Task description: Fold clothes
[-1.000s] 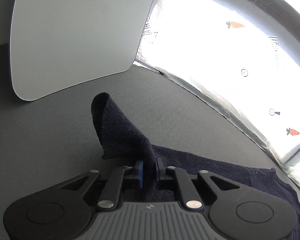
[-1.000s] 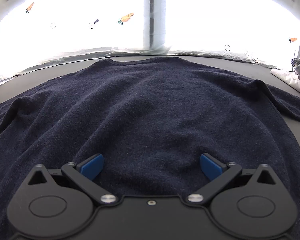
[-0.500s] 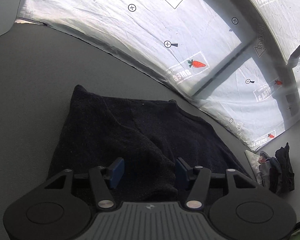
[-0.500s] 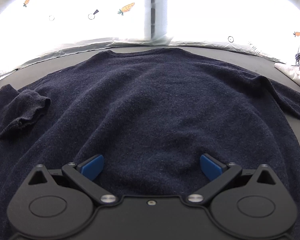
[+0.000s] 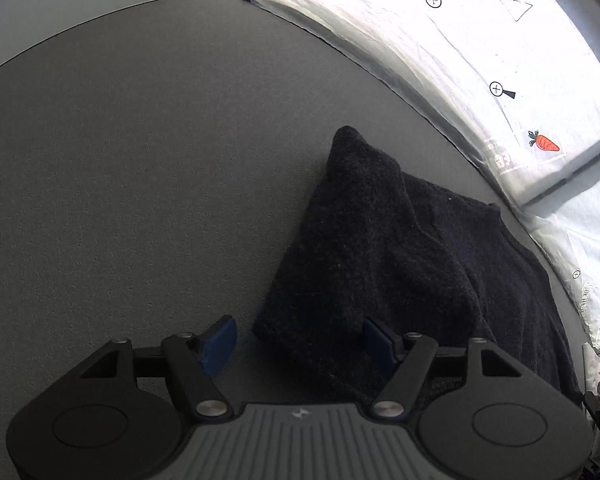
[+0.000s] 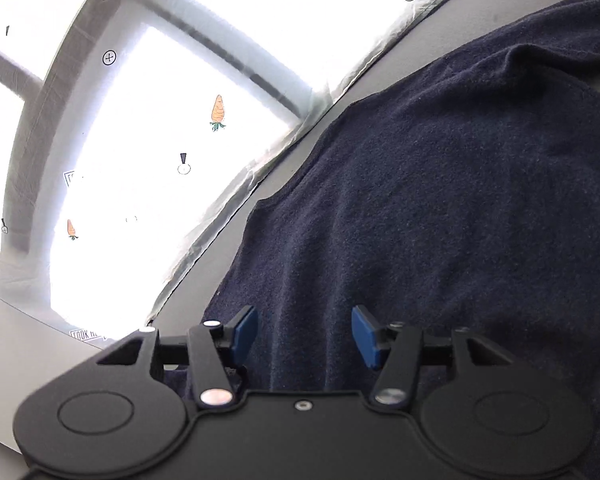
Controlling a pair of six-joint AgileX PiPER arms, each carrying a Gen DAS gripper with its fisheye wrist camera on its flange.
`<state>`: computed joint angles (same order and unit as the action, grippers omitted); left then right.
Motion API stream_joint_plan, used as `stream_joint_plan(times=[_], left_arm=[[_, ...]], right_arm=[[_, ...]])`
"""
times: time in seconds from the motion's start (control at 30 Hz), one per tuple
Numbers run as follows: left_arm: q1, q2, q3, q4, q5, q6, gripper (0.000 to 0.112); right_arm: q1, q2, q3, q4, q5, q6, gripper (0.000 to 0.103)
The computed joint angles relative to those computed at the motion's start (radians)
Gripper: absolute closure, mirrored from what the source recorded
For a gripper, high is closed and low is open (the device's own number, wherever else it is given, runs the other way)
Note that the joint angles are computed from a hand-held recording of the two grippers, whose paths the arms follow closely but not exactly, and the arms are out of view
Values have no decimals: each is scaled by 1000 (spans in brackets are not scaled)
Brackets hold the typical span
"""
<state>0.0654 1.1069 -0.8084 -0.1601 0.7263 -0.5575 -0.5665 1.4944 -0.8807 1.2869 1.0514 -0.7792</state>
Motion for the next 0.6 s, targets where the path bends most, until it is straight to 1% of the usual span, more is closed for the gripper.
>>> stream_joint_plan(times=[0.03,0.1,0.17,0.2,0.3,0.43,0.53,0.6], left_arm=[[-1,2,0,-4,-2,7,35],[-9,7,2,-8,-13,7,26],[-8,5,11,-24,-28,3,21],[-1,4,15,-42,-35,10,17],[43,9,27,-138,-56,66,11],[102,3,48,-252,-71,133,9],[107,5,46,-265,-69,147,9],[94,8,40,-245,-68,134,9]], right_arm=[[13,33,-11,29,30,27,60],[43,108,-30,91,105,68,60],[95,164,-37,126,150,101,63],[130,179,-50,112,147,119,63],[238,219,-104,43,124,176,63],[355,269,-177,-39,103,253,64],[428,296,-238,-123,82,324,64],[446,307,-240,-91,81,319,63]])
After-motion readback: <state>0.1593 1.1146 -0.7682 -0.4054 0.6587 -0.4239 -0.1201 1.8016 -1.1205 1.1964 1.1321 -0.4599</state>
